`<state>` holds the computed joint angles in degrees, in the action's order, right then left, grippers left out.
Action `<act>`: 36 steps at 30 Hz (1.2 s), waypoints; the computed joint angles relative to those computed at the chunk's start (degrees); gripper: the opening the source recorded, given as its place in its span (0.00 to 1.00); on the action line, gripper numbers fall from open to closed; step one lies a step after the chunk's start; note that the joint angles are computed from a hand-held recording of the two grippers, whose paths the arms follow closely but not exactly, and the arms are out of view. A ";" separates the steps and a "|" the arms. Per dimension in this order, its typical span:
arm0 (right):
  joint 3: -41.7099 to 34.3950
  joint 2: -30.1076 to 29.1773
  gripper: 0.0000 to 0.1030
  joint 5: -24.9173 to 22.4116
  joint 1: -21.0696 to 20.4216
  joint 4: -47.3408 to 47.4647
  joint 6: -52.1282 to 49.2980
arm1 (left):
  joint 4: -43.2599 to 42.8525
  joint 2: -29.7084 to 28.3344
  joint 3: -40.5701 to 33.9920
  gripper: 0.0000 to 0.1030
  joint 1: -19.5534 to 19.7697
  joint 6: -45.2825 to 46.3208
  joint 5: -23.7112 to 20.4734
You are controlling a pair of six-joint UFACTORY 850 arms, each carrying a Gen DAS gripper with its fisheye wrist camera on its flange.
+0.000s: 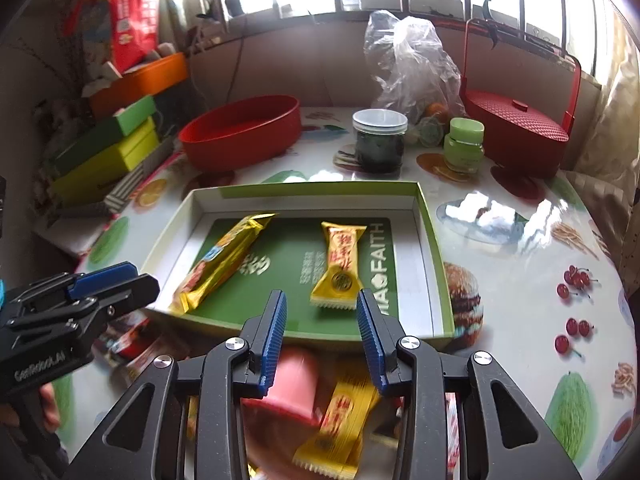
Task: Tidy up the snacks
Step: 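Open both tools to release the snacks into the box and withdraw, then grasp another long gold bar with the right tool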
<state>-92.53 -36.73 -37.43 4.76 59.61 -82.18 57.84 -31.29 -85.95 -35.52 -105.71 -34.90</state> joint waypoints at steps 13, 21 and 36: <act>7.90 4.24 0.35 -5.68 -2.69 3.74 -7.70 | 2.16 3.31 5.98 0.40 -3.10 -4.90 -0.06; 12.72 6.56 0.35 -9.37 -3.32 3.80 -16.22 | 3.81 5.33 9.65 0.40 -4.06 -8.84 0.13; 14.35 6.41 0.35 -7.67 -1.77 -2.41 -14.49 | 6.43 7.21 14.32 0.40 -3.83 -14.19 2.85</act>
